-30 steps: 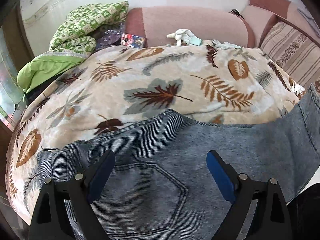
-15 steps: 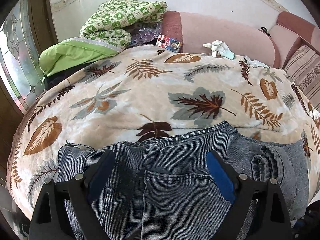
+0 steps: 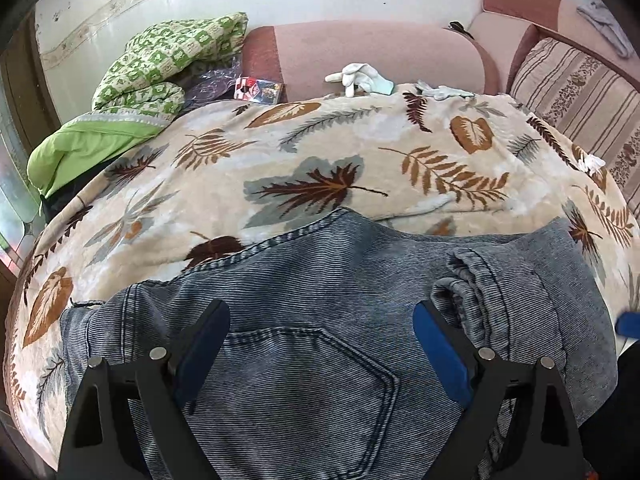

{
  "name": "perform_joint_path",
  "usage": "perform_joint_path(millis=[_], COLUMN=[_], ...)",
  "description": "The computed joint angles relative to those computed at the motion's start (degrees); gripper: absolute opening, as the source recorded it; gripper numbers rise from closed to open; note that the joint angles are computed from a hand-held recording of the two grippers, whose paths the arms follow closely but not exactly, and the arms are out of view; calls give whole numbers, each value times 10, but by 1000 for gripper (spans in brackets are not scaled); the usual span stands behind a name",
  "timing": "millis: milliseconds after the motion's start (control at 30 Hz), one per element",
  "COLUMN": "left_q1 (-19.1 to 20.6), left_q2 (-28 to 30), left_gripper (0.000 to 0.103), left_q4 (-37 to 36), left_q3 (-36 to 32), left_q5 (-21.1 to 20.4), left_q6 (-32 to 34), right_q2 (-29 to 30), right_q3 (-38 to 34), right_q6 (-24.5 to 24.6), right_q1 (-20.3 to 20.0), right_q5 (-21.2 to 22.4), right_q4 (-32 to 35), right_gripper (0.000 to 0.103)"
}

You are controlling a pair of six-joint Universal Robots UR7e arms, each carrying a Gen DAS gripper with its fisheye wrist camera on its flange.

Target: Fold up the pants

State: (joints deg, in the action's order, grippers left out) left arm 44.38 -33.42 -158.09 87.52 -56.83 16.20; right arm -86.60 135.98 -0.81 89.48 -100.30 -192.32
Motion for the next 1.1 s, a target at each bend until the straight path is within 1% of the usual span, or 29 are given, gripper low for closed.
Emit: perform_joint_path(millis=[33, 67, 100, 133, 167, 200, 233, 300, 333, 367, 400, 433, 533, 600, 633, 667, 700, 733, 767, 800, 833, 867, 900, 933, 1033, 1100], left_q1=[-1, -2, -3, -5, -7, -10, -14, -21, -21, -20, -18, -15, -4, 4, 6, 8, 10, 12, 14, 18, 22, 27, 32, 37, 50, 59], left_q2=[0, -1, -3, -3, -2, 0, 5, 18, 21, 17, 14, 11, 3, -6, -10, -14, -18, -23, -29, -36, -45, -54, -64, -74, -101, -119], left_gripper=[94, 94, 94, 94, 94, 94, 94, 94, 94, 94, 94, 94, 94, 94, 94, 94, 94, 94, 94, 94, 94, 94, 94, 94, 94, 94], left_q4=[-3, -1, 6, 11, 11, 4, -9, -23, -28, -26, -5, 9, 32, 43, 42, 37, 29, 22, 17, 15, 10, 5, 1, -2, -5, 12], left_q3=[4, 7, 10, 14, 19, 26, 34, 41, 43, 43, 36, 30, 16, 7, 5, 4, 5, 7, 9, 11, 14, 16, 18, 19, 19, 17], left_q5=[-7, -19, -31, -41, -43, -39, -27, 7, 11, 4, -1, -6, -12, -25, -24, -18, -11, -2, 9, 18, 29, 41, 56, 71, 126, 152], left_q6=[1, 1, 2, 7, 14, 25, 37, 65, 70, 66, 58, 52, 19, -6, -15, -21, -24, -27, -31, -34, -37, -43, -49, -56, -71, -87], right_q2=[3, 5, 4, 2, 5, 8, 15, 32, 37, 40, 34, 24, 22, 21, 23, 27, 32, 38, 56, 73, 73, 75, 70, 65, 54, 46], right_q3=[-5, -14, -21, -27, -37, -50, -66, -100, -108, -110, -100, -96, -76, -68, -66, -67, -73, -88, -104, -114, -109, -109, -108, -101, -83, -74], right_q6=[9, 17, 26, 36, 48, 57, 62, 85, 101, 113, 120, 119, 73, 48, 39, 33, 33, 39, 48, 47, 34, 26, 19, 12, -9, -18], right_q1=[3, 1, -9, -23, -37, -49, -58, -77, -95, -112, -118, -118, -111, -103, -99, -100, -103, -104, -102, -93, -82, -73, -73, -76, -70, -67], right_q5=[-44, -75, -81, -73, -63, -55, -56, -71, -60, -34, -16, -5, 26, 55, 68, 89, 114, 125, 112, 77, 58, 49, 65, 88, 105, 118], right_q4=[-19, -26, -31, -36, -37, -25, -5, 61, 83, 80, 59, 58, -13, -19, -17, -5, 23, 74, 109, 119, 106, 98, 104, 91, 56, 40], right_gripper=[69, 68, 64, 59, 57, 56, 56, 56, 55, 55, 56, 57, 57, 57, 57, 57, 57, 58, 59, 59, 59, 59, 59, 59, 59, 59])
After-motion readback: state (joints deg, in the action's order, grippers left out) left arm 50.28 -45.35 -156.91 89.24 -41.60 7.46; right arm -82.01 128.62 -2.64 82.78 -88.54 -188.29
